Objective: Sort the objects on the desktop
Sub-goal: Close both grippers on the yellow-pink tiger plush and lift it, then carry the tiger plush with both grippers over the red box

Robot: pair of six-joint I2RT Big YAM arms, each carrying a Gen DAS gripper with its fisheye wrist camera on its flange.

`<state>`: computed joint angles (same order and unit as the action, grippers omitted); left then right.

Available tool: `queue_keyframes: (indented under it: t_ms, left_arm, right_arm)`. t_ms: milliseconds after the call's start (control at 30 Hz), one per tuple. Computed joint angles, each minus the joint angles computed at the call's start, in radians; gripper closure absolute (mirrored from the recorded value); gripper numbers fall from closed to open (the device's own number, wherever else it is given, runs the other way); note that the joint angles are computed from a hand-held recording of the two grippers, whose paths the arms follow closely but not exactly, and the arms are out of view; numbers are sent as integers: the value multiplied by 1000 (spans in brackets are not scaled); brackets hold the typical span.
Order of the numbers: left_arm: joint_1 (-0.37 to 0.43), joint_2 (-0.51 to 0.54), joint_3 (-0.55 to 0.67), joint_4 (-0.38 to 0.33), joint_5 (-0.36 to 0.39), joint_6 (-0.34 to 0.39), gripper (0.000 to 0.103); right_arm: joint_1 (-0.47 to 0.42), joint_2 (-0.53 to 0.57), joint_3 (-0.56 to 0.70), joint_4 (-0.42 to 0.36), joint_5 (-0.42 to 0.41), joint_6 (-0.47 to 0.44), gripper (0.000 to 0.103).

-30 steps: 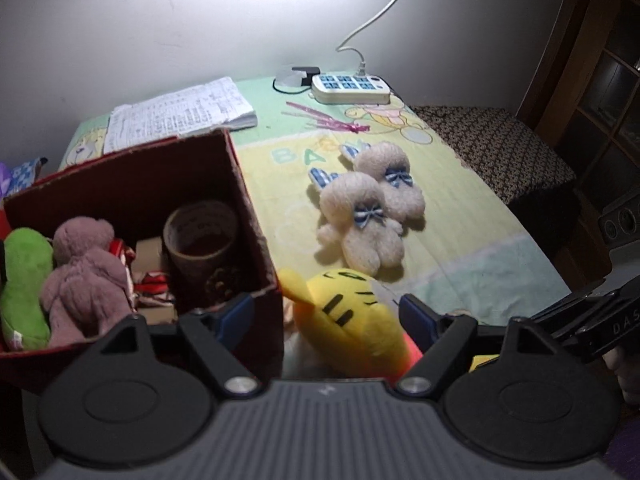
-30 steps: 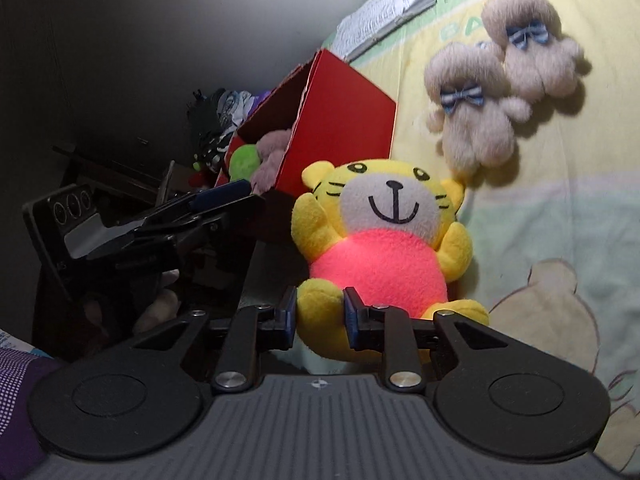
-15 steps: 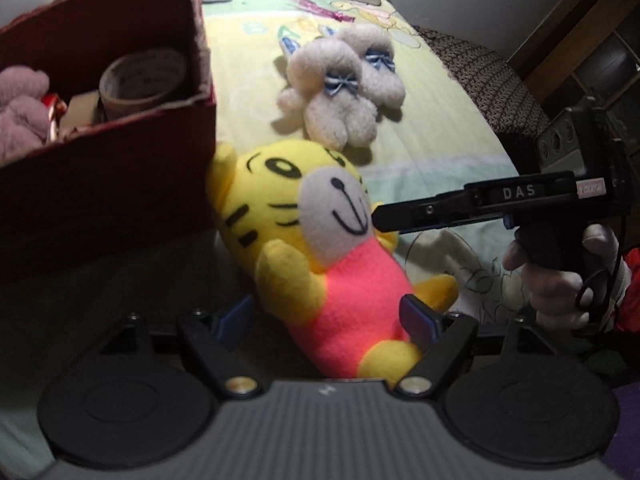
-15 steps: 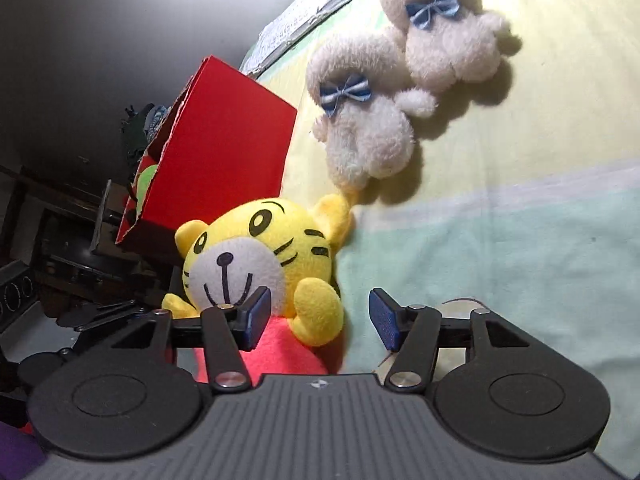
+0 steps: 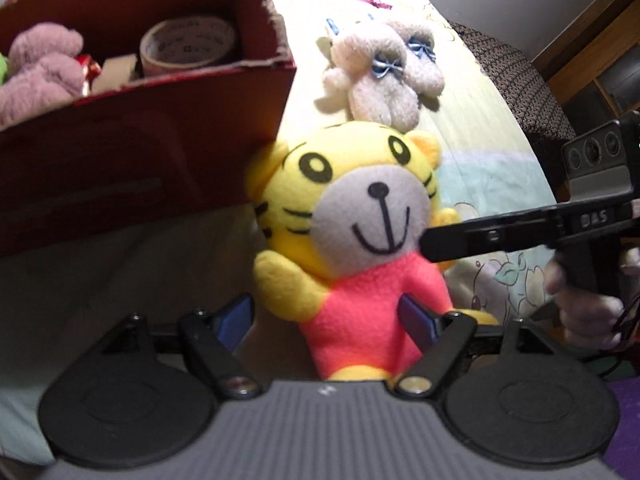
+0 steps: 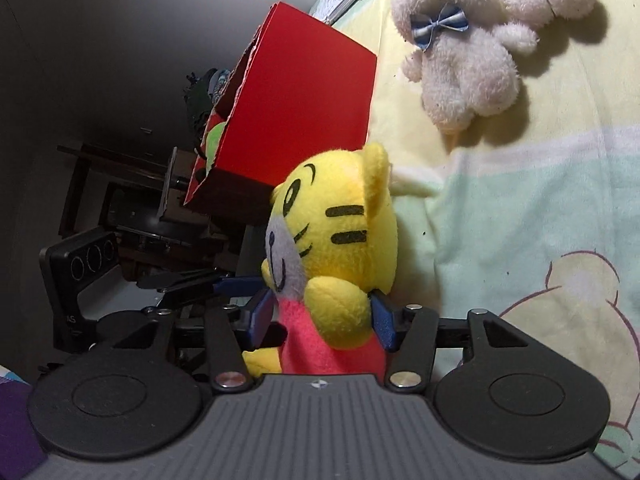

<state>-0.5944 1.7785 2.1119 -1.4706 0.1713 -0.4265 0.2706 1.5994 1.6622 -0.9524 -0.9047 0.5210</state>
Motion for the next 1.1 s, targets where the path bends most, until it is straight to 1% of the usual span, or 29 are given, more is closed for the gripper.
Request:
queue_keyframes:
  t_ms: [33,100,167,233,300,367,433,500,533,633,700,733,767,933,1000,1067,1100]
  left_arm:
    - [3,7,4,6,16,-7,23]
    - [2,24,21,16,24,-7,22]
    - [-5,44,43,9,19,3,21]
    - [-6,51,49,10,23,6,21]
    - [-8,55,57,5,32,17,21]
    - [-11,61,70,3,55,44,21]
    - [-20,76,97,-4,69,81,21]
    - [-29,108,150,-13,98,125,21]
    - [-32,119,173,-14,111,152,21]
    - [-39,153,248,-9,152,228,21]
    - [-38,180,309,-5,180,264,21]
    - [-36,191,339,-1,192,282,21]
    - [-37,217,394,-3,200,297,21]
    - [0,232,492,31,232,359,19]
    - [27,237,531,35,240,378,19]
    - [63,242,573,38,252,397,19]
    - [80,254,609,28,257,404,19]
  right_arm:
    - [8,11,6,3,21,3,40]
    - [30,37,22,6,71,6,37]
    - [41,48,20,36,75,22,32]
    - [44,46,10,61,77,39,32]
    - [42,46,2,84,73,73,38]
    - [31,39,-10,97,55,110,47]
    - [17,18,-28,98,49,123,50]
    - [10,-7,-31,72,75,102,51]
    - [4,-25,-32,54,93,88,51]
    - [-5,-75,-38,28,161,98,51]
    - [-8,-105,-33,20,215,110,51]
    - [-6,-121,-27,21,256,117,51]
    - [-8,-137,-26,23,288,119,51]
    - [32,-174,16,80,454,160,51]
    - [54,-164,54,106,510,165,51]
    - [69,-149,88,128,549,162,51]
    - [85,-128,109,150,572,165,51]
